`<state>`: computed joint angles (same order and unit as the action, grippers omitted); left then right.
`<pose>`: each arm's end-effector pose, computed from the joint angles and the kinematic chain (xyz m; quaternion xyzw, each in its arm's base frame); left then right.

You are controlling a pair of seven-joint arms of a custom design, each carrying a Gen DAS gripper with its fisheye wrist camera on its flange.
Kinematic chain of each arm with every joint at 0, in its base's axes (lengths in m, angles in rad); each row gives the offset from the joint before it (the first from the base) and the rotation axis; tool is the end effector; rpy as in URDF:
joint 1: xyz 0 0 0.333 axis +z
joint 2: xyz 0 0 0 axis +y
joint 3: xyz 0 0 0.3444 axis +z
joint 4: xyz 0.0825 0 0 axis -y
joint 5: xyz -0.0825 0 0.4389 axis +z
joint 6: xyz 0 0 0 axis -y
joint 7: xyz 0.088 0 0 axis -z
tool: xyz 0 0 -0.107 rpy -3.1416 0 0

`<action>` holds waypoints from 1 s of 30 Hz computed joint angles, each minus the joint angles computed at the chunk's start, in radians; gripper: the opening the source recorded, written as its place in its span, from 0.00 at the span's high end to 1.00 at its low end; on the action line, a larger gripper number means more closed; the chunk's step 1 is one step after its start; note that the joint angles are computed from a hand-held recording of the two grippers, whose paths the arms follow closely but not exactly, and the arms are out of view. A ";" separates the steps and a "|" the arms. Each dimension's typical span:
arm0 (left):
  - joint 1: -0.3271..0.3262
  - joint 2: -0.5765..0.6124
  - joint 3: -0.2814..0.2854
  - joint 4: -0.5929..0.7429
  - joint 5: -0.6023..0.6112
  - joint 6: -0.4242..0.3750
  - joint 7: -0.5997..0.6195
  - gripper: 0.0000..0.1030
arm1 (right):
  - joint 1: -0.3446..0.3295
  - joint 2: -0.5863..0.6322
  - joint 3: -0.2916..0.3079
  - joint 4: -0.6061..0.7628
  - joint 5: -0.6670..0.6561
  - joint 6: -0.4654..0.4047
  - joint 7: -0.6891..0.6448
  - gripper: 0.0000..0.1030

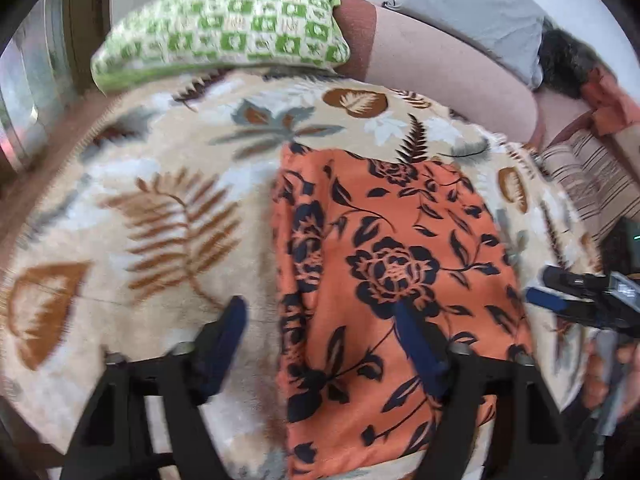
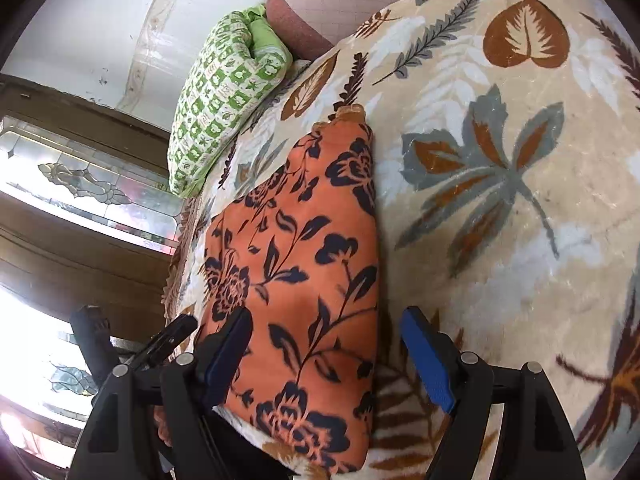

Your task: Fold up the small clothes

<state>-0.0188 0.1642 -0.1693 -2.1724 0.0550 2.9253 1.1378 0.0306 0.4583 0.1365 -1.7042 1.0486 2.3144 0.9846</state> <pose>0.6322 -0.1212 0.3759 -0.7422 0.6035 -0.2589 0.1338 0.7340 0.1292 0.3483 -0.6527 0.6282 0.1772 0.3846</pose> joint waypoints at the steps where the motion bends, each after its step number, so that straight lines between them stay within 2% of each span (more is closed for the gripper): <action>1: 0.023 0.027 -0.023 0.013 -0.060 0.000 0.036 0.11 | 0.000 0.018 0.000 0.021 -0.005 -0.011 0.012 0.23; 3: 0.069 0.090 -0.070 0.061 -0.168 -0.079 0.105 0.10 | 0.005 0.074 0.003 0.083 -0.021 -0.031 0.049 0.23; 4: 0.069 0.096 -0.073 0.056 -0.190 -0.060 0.115 0.10 | 0.008 0.115 0.006 0.129 -0.043 -0.067 0.082 0.23; 5: 0.090 0.091 -0.103 0.038 -0.213 -0.011 0.164 0.17 | 0.011 0.142 0.009 0.162 -0.070 -0.101 0.110 0.23; 6: 0.141 0.097 -0.167 0.045 -0.305 -0.016 0.271 0.51 | 0.022 0.163 0.011 0.192 -0.113 -0.125 0.107 0.33; 7: 0.164 0.105 -0.196 0.066 -0.378 -0.057 0.322 0.56 | 0.048 0.160 0.006 0.196 -0.170 -0.103 0.083 0.45; 8: 0.160 0.101 -0.190 0.066 -0.380 -0.059 0.318 0.64 | 0.055 0.164 0.008 0.206 -0.196 -0.105 0.080 0.58; 9: 0.131 0.096 -0.162 0.072 -0.356 -0.065 0.309 0.70 | 0.061 0.162 0.010 0.209 -0.212 -0.093 0.081 0.63; 11: 0.048 0.063 -0.087 0.064 -0.247 -0.047 0.217 0.74 | 0.048 0.132 0.028 0.190 -0.203 -0.068 0.028 0.68; 13: 0.019 0.038 -0.077 0.065 -0.224 -0.010 0.181 0.75 | 0.030 0.088 0.041 0.164 -0.171 -0.048 -0.036 0.69; 17: -0.084 0.059 -0.022 0.157 -0.044 0.057 0.045 0.74 | 0.000 0.015 0.022 0.150 -0.140 -0.014 -0.134 0.69; 20: -0.102 0.151 -0.040 0.282 -0.011 0.052 0.004 0.73 | -0.045 0.030 -0.003 0.206 -0.111 -0.049 -0.152 0.68; 22: -0.124 0.224 -0.036 0.360 0.021 0.019 -0.032 0.70 | -0.072 0.093 -0.025 0.283 -0.131 -0.119 -0.108 0.67; 23: -0.131 0.276 -0.041 0.405 0.032 0.006 -0.037 0.64 | -0.078 0.112 -0.031 0.295 -0.141 -0.124 -0.082 0.64; 24: -0.142 0.320 -0.039 0.448 0.047 -0.018 -0.045 0.60 | -0.074 0.136 -0.049 0.293 -0.163 -0.093 -0.038 0.60; 25: -0.169 0.367 -0.014 0.496 0.069 -0.080 -0.077 0.59 | -0.065 0.153 -0.063 0.283 -0.197 -0.054 -0.010 0.50; 26: -0.166 0.403 -0.021 0.528 0.067 -0.147 -0.087 0.59 | -0.051 0.175 -0.083 0.279 -0.251 -0.036 0.039 0.25; 27: -0.130 0.413 -0.063 0.526 0.025 -0.159 -0.054 0.52 | -0.017 0.183 -0.123 0.261 -0.335 -0.004 0.127 0.20; 28: -0.112 0.393 -0.078 0.489 -0.017 -0.126 -0.059 0.52 | -0.013 0.178 -0.132 0.232 -0.370 0.026 0.168 0.20; 29: -0.123 0.355 -0.059 0.451 0.012 -0.110 -0.102 0.44 | -0.041 0.161 -0.106 0.202 -0.334 0.048 0.146 0.20; 30: -0.143 0.321 -0.029 0.419 0.045 -0.090 -0.127 0.41 | -0.066 0.122 -0.079 0.144 -0.291 0.109 0.116 0.20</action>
